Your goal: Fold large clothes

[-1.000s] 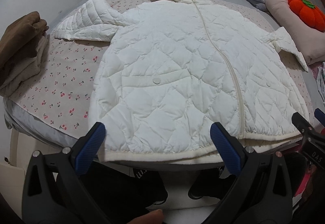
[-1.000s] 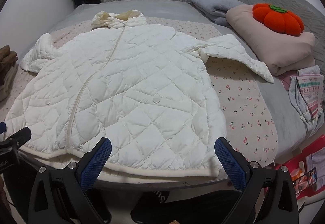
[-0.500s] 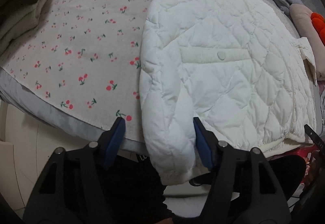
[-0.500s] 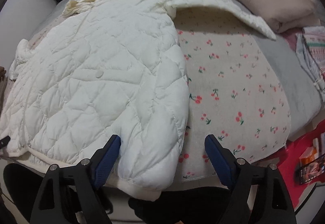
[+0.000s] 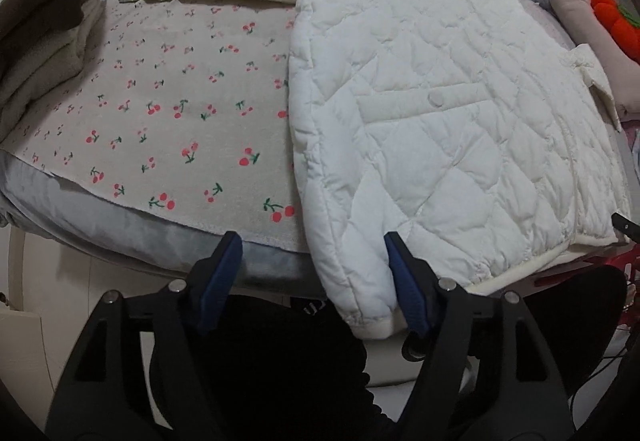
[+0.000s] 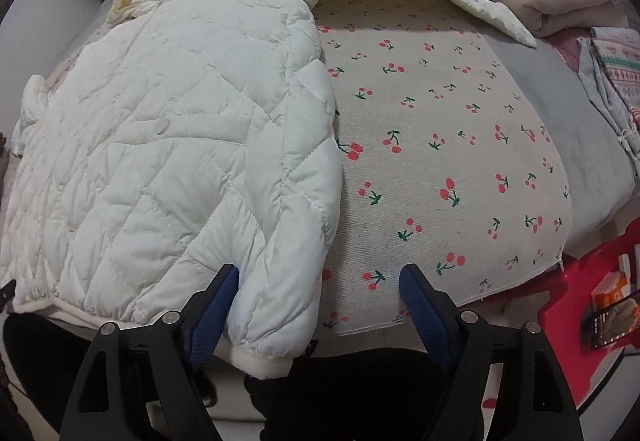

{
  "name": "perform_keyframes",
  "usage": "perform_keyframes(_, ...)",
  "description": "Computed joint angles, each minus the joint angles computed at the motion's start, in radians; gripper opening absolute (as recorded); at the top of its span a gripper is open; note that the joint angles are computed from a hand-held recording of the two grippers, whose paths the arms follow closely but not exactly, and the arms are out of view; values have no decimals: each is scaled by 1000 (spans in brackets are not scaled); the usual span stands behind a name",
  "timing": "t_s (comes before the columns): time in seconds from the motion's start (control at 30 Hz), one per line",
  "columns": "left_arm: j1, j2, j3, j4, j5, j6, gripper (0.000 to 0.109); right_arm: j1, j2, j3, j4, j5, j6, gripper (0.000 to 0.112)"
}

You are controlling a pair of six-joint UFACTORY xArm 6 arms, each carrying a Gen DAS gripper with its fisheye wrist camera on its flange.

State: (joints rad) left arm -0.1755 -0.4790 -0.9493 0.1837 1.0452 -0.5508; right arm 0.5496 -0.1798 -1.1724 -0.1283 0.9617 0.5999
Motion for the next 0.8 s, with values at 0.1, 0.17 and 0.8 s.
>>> perform_keyframes(0.1,-14,-8,-38,41,-37,-27,73,26,-4,-36,-92,-3,3,82)
perform_keyframes(0.17,-25,7,-72,64,-79,-45,73,43,21,-84,-166,-2,13,83)
perform_keyframes(0.8,-80,514,-543,-83,-161,233,73,-473,365,-318,356,-375,-114,84)
